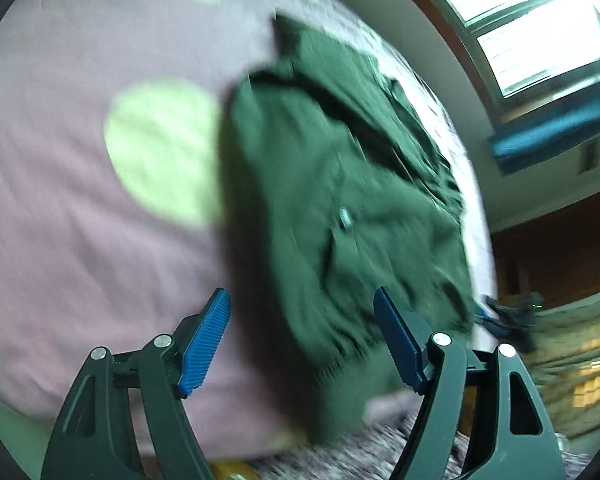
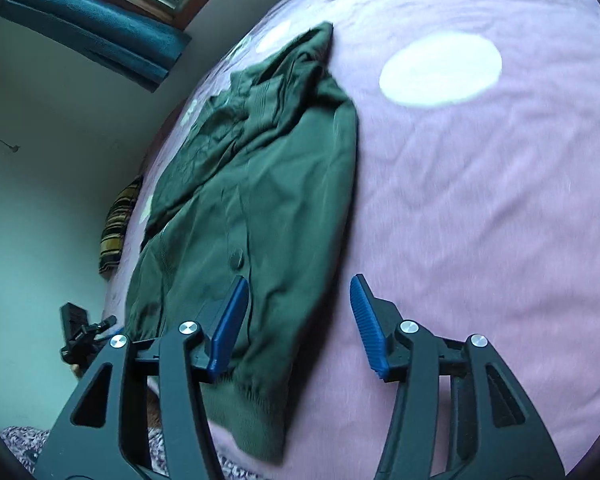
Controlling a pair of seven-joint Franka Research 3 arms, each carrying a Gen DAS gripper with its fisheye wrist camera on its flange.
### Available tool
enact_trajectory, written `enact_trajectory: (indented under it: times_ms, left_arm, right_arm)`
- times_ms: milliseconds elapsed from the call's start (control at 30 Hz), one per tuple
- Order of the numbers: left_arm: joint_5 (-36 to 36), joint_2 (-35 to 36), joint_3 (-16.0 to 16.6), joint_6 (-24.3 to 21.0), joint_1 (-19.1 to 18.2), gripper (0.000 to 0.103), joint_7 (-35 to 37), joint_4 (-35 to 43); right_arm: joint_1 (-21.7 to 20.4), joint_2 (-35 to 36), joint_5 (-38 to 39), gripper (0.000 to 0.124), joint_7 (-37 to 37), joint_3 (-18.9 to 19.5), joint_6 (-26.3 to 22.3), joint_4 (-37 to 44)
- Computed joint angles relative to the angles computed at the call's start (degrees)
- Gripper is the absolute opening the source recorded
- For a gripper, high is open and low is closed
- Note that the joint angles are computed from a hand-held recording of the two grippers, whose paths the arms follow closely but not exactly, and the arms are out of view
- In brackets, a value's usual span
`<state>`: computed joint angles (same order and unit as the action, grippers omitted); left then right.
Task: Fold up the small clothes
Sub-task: 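Grasp the ribbed hem with both grippers and lift it off the bed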
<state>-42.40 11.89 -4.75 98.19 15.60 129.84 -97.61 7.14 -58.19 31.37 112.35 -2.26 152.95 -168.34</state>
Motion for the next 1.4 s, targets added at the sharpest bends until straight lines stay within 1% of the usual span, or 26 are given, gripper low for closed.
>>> enact_trajectory:
  times_ms: [67, 167, 233, 267, 367, 433, 500, 533, 567, 667, 733, 767, 800, 833, 900, 967, 1000, 1100, 1233, 1300, 1400]
  left_arm:
    - [-0.1, -0.2, 0.0, -2.3, 0.3, 0.073, 0.4, -0.6]
    - [-0.9, -1.5, 0.0, -2.6, 0.2, 0.073, 2.9, -2.5]
    - [-2.6, -0.4, 0.1, -5.2, 0.3, 0.073, 1.6, -1.7]
    - [-3.0, -0.1, 0.1, -6.0, 0.4, 0.073, 1.3, -1.5]
    - [-3.0, -1.4, -0.2, -4.5, -0.3, 0.073, 3.0, -3.1]
    - [-2.8, -1.6, -0.1, -3.8, -0.7, 0.069, 3.6, -3.3]
    - [-2.1, -2.5, -0.1, -1.9, -1.4, 0.060, 4.2, -4.4]
    - [-1.7, -2.8, 0.0, -1.0, -1.7, 0.058, 4.6, -4.7]
    - [-1.1, -3.1, 0.1, -0.2, -1.9, 0.050, 4.9, -5.1]
    - [-0.2, -3.6, 0.3, 0.9, -2.4, 0.045, 5.3, -5.5]
    - [0.5, -4.3, 0.4, 2.0, -2.8, 0.041, 5.8, -6.2]
    - [0.9, -4.9, 0.3, 3.1, -3.2, 0.039, 6.2, -7.0]
    - [1.2, -5.3, 0.3, 3.7, -3.5, 0.036, 6.3, -7.3]
    - [1.3, -5.5, 0.5, 3.9, -3.6, 0.035, 6.5, -7.5]
    - [1.2, -5.6, 0.7, 4.2, -3.9, 0.028, 6.0, -7.5]
    - [0.9, -5.3, 0.9, 3.6, -3.8, 0.024, 5.6, -7.1]
    - [0.7, -5.3, 1.0, 3.3, -3.6, 0.021, 5.5, -6.9]
    - [-1.0, -5.2, 1.3, 1.8, -3.1, 0.016, 5.6, -6.0]
    - [-7.5, -2.8, 1.3, -4.5, -1.4, 0.014, 3.8, -2.0]
    - [-10.2, -1.7, 0.9, -6.1, -0.8, 0.014, 2.4, 0.1]
    - [-13.8, 0.2, -0.1, -6.9, -0.5, 0.014, 0.5, 3.3]
  right_arm:
    - [2.5, -1.6, 1.9, 0.053, -1.1, -1.5, 0.7, -1.4]
    - [5.0, -2.8, 3.7, 0.054, -3.1, -2.6, 0.5, -2.3]
    - [6.0, -4.3, 4.7, 0.056, -3.9, -2.6, 0.5, -3.2]
    - [7.3, -4.9, 5.8, 0.059, -5.0, -3.5, 0.9, -3.6]
    - [10.3, -5.5, 8.6, 0.060, -7.7, -5.2, 1.5, -4.0]
    - [12.7, -5.1, 10.6, 0.060, -10.1, -6.2, 2.0, -4.0]
    - [14.9, -4.1, 12.8, 0.060, -12.7, -7.2, 3.5, -3.8]
    - [15.5, -3.7, 13.6, 0.060, -13.5, -7.1, 3.7, -3.6]
    - [15.3, -3.3, 13.5, 0.060, -13.8, -6.4, 3.1, -3.2]
    - [13.8, -2.7, 12.5, 0.059, -13.8, -4.0, 1.0, -2.3]
    - [13.2, -1.9, 11.9, 0.051, -13.4, -2.8, -0.2, -1.8]
    - [12.7, -1.4, 11.1, 0.038, -12.9, -2.2, -1.8, -1.4]
    - [12.6, 0.0, 10.9, 0.025, -12.7, -1.5, -1.7, -0.9]
    - [12.8, 0.3, 11.0, 0.022, -12.6, -0.6, -1.2, -1.0]
    - [14.0, 0.2, 12.2, 0.015, -12.8, -1.0, -0.2, -1.4]
    - [14.8, 0.3, 13.2, 0.013, -12.8, -1.1, 1.1, -1.4]
    - [15.5, 0.1, 14.1, 0.012, -13.2, -1.5, 2.1, -1.6]
    - [19.6, -2.8, 19.0, 0.011, -16.4, -4.7, 7.5, -3.1]
    - [27.0, -4.2, 25.2, 0.011, -22.1, -9.1, 16.2, -2.9]
    - [30.9, -4.9, 27.2, 0.010, -25.4, -12.2, 20.3, -2.4]
    - [39.3, -6.2, 28.7, 0.010, -30.5, -19.2, 28.7, -1.1]
